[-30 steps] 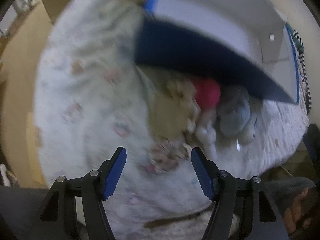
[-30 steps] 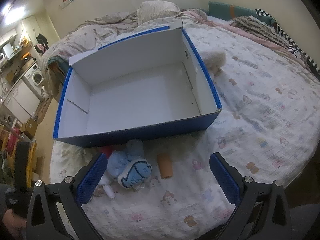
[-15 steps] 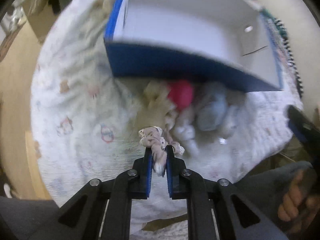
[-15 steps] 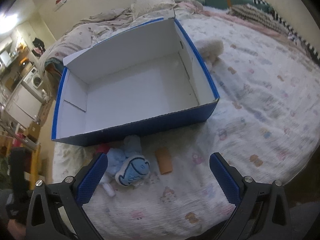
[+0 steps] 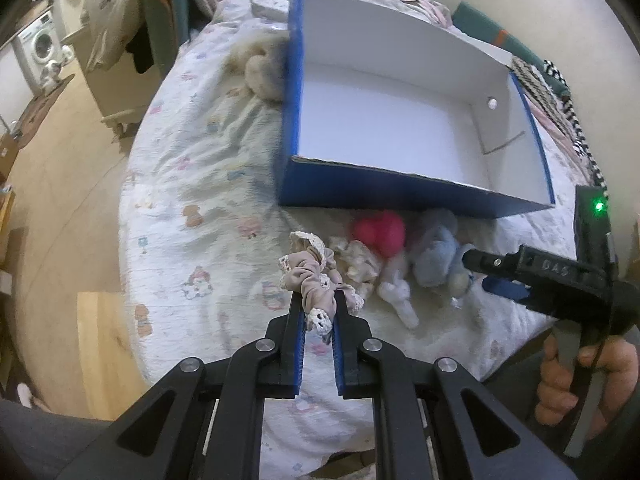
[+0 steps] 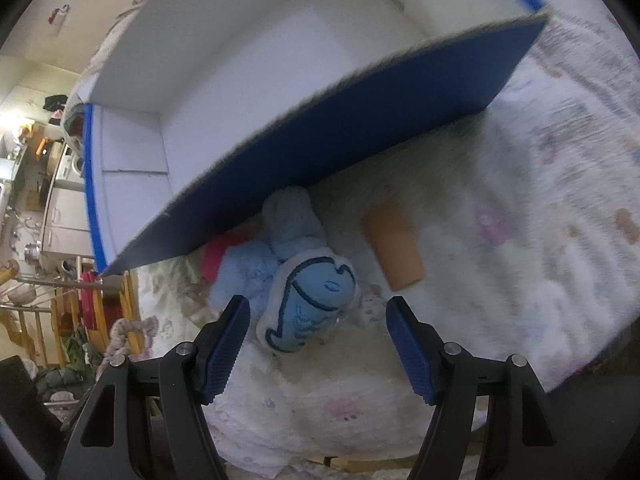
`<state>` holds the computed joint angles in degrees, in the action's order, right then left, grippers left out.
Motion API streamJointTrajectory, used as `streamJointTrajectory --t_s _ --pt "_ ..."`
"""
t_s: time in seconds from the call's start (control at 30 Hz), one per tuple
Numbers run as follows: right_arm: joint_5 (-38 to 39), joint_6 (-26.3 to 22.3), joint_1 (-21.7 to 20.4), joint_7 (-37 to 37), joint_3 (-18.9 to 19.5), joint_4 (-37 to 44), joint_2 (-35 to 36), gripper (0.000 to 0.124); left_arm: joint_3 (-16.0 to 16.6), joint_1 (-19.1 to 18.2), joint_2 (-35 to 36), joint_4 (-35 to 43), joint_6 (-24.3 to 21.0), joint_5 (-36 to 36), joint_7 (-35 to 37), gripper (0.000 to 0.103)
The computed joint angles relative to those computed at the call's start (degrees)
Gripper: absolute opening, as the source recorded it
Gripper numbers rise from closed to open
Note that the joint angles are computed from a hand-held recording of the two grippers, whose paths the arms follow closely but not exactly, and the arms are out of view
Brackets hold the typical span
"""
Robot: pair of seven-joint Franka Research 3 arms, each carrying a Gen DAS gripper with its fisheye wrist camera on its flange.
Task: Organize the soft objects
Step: 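Grasp the beige plush doll with left tool while right tool grasps the light-blue whale plush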
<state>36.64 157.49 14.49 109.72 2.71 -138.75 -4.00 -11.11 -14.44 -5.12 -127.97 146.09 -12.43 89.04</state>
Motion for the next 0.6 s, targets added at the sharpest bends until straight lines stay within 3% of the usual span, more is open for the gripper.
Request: streamJointTrajectory --t_s 0.03,0.1,0.17,0.2,0.47,0.6 --pt "0.2 0.1 0.2 0.1 0.1 0.5 0.8 0.073 0.0 0.1 -0.1 -0.2 0.3 0.4 -0.5 0.011" --pt "0.6 -0.1 0.4 -1.2 0.3 1.6 2.1 0.051 -0.1 0.4 -0.3 -0.5 1.0 2.2 -2.1 0.011" --pt "-0.4 -0.4 0.5 -1.7 0.5 2.1 2.7 0.042 -0.1 0.4 -0.2 -0.6 1.3 2.5 -2.6 0.011" --pt "-0.7 -0.4 0.5 -1.6 0.6 2.1 2.4 0.031 -0.1 0.4 -0.1 -0.6 1.2 2.6 -2.8 0.011" --pt "5.8 10.7 3.6 -7.0 0.6 -5.2 -6.5 0.028 0.0 0.5 -1.4 -2.4 5.2 4.1 -4.6 0.011" --pt "2.3 10.8 3.5 -4.9 1.2 -7.1 -8.4 0.028 0.1 0.2 -1.2 -2.5 4.9 5.8 -5.4 0.011"
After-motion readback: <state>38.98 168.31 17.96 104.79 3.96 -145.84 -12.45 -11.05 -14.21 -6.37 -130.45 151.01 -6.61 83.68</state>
